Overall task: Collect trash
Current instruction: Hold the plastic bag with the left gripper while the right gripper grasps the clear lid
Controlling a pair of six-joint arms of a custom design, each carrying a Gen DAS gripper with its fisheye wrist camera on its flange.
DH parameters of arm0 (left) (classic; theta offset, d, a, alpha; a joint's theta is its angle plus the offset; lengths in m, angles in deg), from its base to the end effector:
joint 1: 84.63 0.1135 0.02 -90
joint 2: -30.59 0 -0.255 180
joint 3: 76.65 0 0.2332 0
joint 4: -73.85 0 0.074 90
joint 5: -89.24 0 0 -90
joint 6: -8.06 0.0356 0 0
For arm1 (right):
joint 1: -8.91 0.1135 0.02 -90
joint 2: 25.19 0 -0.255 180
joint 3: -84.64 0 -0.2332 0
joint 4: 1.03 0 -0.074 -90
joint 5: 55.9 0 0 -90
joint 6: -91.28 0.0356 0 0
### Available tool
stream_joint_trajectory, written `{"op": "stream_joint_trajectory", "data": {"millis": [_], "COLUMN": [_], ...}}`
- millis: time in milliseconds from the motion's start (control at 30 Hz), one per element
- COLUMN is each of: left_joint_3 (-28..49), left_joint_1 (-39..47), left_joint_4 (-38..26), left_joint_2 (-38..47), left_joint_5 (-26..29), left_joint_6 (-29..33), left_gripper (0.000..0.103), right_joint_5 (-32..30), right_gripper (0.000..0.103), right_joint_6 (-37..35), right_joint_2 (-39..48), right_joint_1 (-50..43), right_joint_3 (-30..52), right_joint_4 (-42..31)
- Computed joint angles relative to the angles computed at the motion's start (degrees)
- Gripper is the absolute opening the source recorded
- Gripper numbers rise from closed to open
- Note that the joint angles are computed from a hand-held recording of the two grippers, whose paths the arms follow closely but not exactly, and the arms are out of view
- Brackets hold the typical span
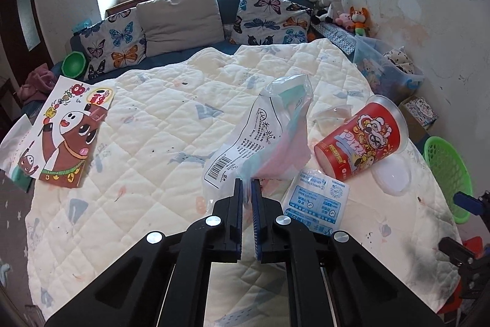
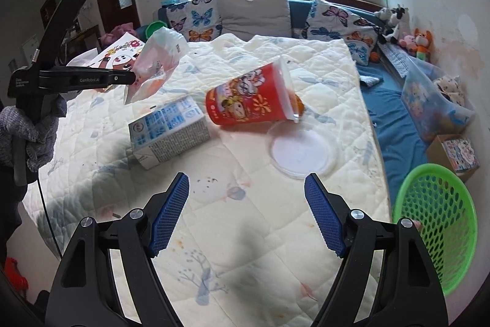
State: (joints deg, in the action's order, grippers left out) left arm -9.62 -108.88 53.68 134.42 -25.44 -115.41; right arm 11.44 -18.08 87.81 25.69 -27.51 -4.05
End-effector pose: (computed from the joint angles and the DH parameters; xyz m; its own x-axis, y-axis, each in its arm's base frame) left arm 0.3030 -0.1202 0.1323 -0.7290 -0.2212 -0.6478 -0.2834 0.9590 -0.0086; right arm 0.3363 0.1157 0.1033 -0.5032 -0.4712 -0.7244 -0.7199 0.6923 0.0497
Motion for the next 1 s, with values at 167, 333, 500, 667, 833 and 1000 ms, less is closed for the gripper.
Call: {"op": "stream_joint_trajectory", "data": {"millis": [167, 333, 500, 667, 833, 1000], "left_joint_3": [-0.70, -0.20, 1.13, 1.65, 1.62, 1.75], "left_joint_1": [-0.75, -2.84, -4.40, -4.58, -4.58, -4.62], "left_joint_4": [-1.20, -2.00, -2.45, -2.12, -1.52, -1.04], "left_joint_2": [-2.06, -2.62, -2.65, -2.32, -2.22, -2.07], "left_joint_5": [-0.26, -1.25, -1.68, -1.26, -0.84, -0.58], "left_joint_6": [-0.20, -0.32, -0.54, -0.33, 0.01, 0.69], "left_gripper": [0.006, 0.006, 0.006, 0.006, 0.006, 0.006], "right_joint_5": [0.39, 0.40, 0.64, 1.09, 2.51, 3.10], "right_gripper": [0.078, 0.078, 0.078, 0.078, 0.081, 0.085], "right_joint_6": [0.73, 0.43, 0.43, 1.09, 1.78, 2.17], "right_joint_2": [-0.20, 0.41, 3.69, 10.81, 17.83, 23.14], "right_joint_1": [0.78, -0.61, -2.35, -2.94, -2.17, -1.35], "right_joint_3": [0.17, 1.20, 4.80, 12.51, 20.24, 26.82], "right_joint_4": [0.28, -0.23, -1.84, -5.40, -8.18, -10.36]}}
